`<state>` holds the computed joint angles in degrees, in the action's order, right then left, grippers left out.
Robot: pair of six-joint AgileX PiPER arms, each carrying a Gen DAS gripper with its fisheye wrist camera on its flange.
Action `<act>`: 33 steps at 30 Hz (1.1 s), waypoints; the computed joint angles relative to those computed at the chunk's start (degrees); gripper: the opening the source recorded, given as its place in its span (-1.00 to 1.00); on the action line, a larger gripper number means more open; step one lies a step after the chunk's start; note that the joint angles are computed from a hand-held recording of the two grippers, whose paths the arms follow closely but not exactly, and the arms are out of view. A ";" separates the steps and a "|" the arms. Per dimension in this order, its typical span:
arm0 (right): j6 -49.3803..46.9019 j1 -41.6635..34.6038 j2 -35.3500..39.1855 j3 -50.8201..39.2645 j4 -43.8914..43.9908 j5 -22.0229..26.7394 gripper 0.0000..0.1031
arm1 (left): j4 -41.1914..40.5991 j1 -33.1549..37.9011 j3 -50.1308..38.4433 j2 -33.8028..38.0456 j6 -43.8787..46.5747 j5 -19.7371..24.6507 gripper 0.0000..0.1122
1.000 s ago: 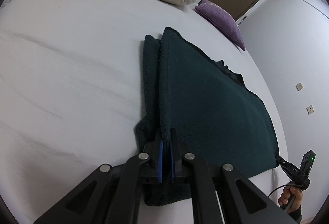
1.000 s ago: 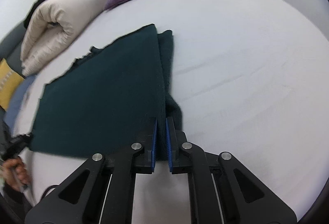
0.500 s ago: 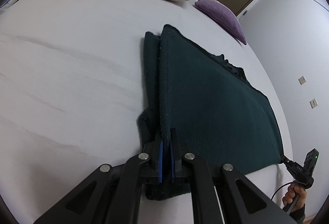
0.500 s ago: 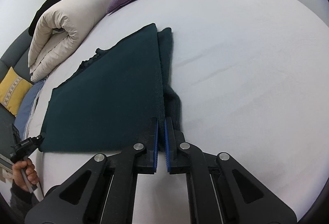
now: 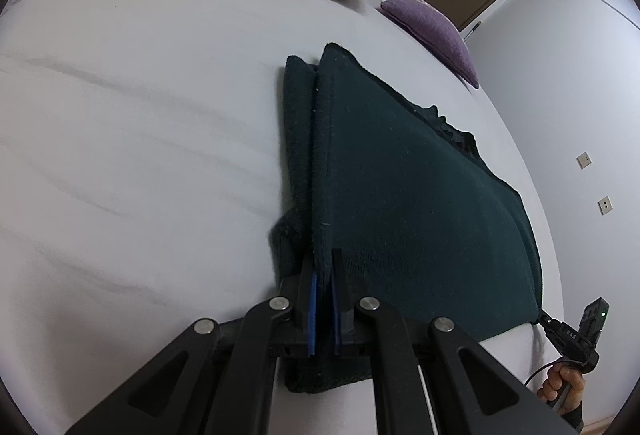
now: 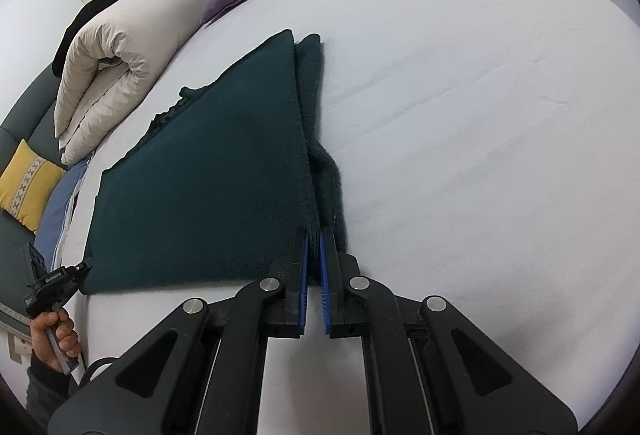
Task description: Fold small clothes
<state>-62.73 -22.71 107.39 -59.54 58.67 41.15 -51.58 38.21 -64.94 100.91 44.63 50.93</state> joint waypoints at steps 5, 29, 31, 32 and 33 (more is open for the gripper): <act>1.32 -0.82 1.43 -2.06 -0.77 2.57 -0.89 | -0.73 1.71 0.46 -0.68 0.47 1.85 -0.79; 32.80 24.33 31.76 -53.35 5.71 16.29 -0.25 | 29.12 -23.87 -22.88 10.29 -27.69 -16.34 -0.35; 34.87 24.27 34.59 -55.98 4.71 14.91 -0.29 | 22.57 -21.30 -22.30 11.71 -22.62 -15.85 -0.35; 35.13 23.12 36.62 -58.12 5.89 15.37 -0.29 | 17.70 -20.02 -20.93 11.63 -17.97 -16.11 -0.35; 36.07 22.42 38.99 -60.83 6.33 14.79 -0.29 | 13.71 -19.07 -19.03 11.11 -13.51 -16.87 -0.35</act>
<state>-26.66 -0.29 146.38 -120.37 65.00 55.94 -37.87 19.15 -83.97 112.02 31.11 34.06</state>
